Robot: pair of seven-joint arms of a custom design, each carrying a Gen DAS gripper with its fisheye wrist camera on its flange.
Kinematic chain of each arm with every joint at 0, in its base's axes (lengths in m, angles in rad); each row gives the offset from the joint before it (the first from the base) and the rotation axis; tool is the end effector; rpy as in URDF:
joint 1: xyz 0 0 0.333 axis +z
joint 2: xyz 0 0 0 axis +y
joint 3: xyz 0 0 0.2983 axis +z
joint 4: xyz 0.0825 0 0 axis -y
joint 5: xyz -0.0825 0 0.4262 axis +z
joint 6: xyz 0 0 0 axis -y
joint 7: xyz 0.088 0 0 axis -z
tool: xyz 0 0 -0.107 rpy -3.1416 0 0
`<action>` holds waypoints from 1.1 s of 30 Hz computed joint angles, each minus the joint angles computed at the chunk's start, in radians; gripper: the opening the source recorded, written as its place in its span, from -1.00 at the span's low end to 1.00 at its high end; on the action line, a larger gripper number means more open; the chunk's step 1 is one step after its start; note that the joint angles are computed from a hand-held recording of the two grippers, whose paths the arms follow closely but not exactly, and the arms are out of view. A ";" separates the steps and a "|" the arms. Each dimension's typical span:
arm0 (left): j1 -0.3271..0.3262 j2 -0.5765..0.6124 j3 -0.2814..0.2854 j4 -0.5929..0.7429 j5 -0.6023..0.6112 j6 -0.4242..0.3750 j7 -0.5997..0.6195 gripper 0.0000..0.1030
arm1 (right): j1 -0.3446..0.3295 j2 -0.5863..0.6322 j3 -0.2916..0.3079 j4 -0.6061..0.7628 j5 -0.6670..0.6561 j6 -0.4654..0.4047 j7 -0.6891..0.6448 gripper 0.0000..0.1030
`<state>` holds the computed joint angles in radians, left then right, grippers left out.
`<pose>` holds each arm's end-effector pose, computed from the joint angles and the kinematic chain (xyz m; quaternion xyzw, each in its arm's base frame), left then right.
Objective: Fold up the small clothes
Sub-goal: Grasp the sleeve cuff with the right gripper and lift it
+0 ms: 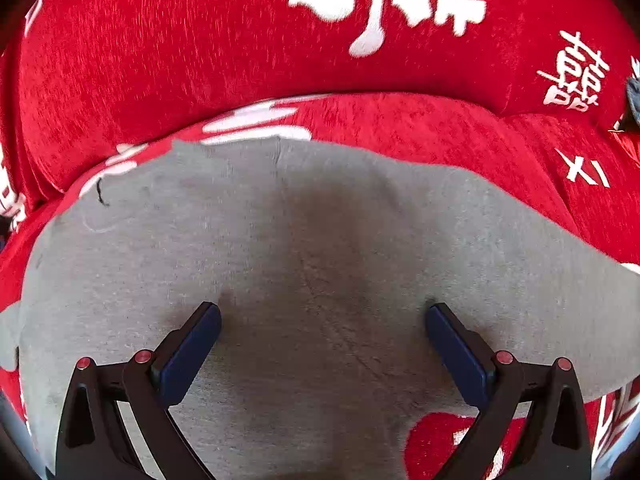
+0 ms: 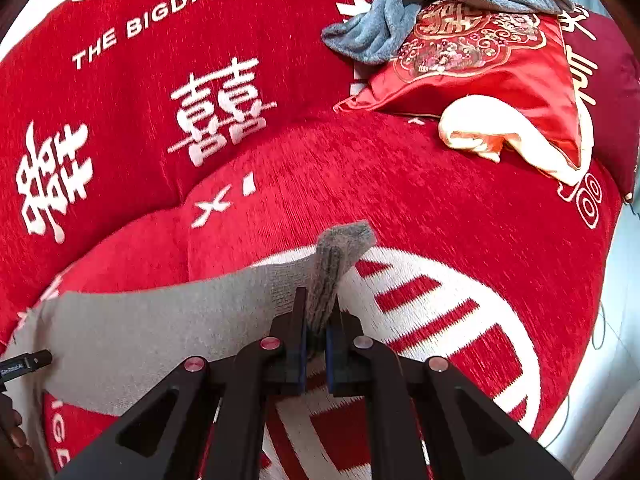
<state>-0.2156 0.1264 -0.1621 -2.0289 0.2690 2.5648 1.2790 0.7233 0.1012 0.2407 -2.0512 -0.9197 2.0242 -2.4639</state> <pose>0.5972 -0.2392 0.3897 -0.5884 0.7780 -0.1460 0.1648 0.3807 0.4657 0.3585 -0.3452 0.8586 -0.2950 0.2379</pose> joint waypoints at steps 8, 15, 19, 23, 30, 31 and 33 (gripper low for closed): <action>0.021 -0.109 -0.019 -0.084 -0.088 0.051 0.119 1.00 | 0.020 0.002 0.012 0.056 -0.009 -0.077 -0.028 -0.86; 0.048 -0.219 -0.025 -0.180 -0.218 0.101 0.247 1.00 | 0.046 0.015 0.018 0.120 -0.039 -0.108 -0.035 -0.87; 0.061 -0.258 -0.019 -0.217 -0.292 0.108 0.314 1.00 | 0.062 0.041 0.014 0.182 -0.063 -0.126 -0.064 -0.87; 0.077 -0.298 -0.008 -0.256 -0.348 0.106 0.368 1.00 | 0.080 0.072 0.004 0.241 -0.088 -0.117 -0.073 -0.87; 0.114 -0.364 0.020 -0.332 -0.424 0.093 0.445 1.00 | 0.139 0.191 -0.026 0.439 -0.119 -0.148 -0.178 -0.87; 0.118 -0.372 0.025 -0.342 -0.436 0.091 0.457 1.00 | 0.152 0.221 -0.034 0.489 -0.124 -0.157 -0.209 -0.87; 0.127 -0.392 0.036 -0.364 -0.458 0.092 0.482 1.00 | 0.180 0.266 -0.053 0.561 -0.127 -0.170 -0.249 -0.87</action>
<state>-0.0882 -0.2657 -0.1264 -2.3929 -0.1892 2.6568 1.7610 0.9032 0.3669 0.1873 -1.4901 -1.0466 1.8545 -2.7133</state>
